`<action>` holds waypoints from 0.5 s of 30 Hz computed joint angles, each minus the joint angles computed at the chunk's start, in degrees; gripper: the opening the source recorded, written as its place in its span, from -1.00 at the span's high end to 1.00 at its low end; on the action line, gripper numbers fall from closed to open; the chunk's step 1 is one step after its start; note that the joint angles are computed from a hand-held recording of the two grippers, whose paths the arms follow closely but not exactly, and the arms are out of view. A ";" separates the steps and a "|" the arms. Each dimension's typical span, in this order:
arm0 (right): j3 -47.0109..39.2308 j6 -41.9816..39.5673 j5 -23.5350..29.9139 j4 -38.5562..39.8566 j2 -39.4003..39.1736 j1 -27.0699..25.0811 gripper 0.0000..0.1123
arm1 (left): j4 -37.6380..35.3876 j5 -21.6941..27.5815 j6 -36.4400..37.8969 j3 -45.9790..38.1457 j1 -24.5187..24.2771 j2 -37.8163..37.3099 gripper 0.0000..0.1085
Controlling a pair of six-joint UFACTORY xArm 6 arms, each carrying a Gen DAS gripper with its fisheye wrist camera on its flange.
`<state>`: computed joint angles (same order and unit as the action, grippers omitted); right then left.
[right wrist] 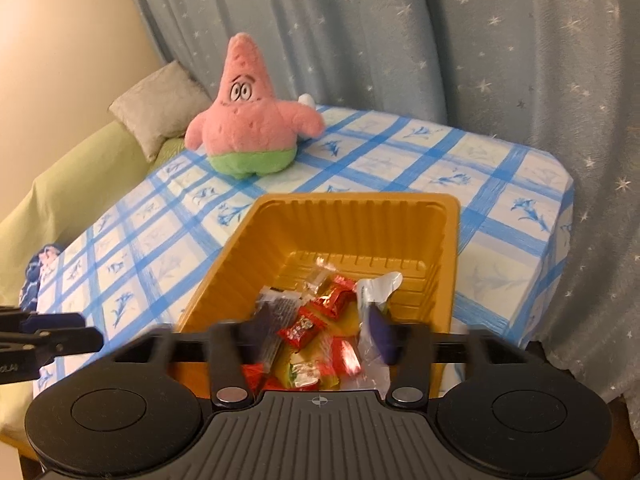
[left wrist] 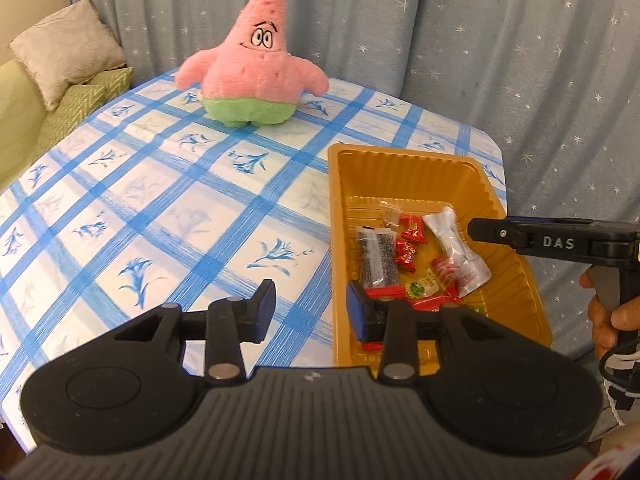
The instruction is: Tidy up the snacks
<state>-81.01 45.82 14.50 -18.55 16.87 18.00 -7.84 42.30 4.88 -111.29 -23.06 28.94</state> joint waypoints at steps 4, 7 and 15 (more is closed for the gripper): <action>2.34 0.55 -0.10 -0.05 -2.21 0.17 -0.21 | 1.31 -1.73 -1.59 4.82 -0.22 -3.79 0.12; 4.61 0.16 0.45 0.51 -4.58 0.84 -0.45 | 2.10 -2.99 -2.75 8.79 -0.38 -7.02 0.05; 9.72 4.97 3.95 -3.53 -11.45 4.35 -0.60 | 1.05 -3.68 -2.59 17.60 -0.01 -15.21 -0.27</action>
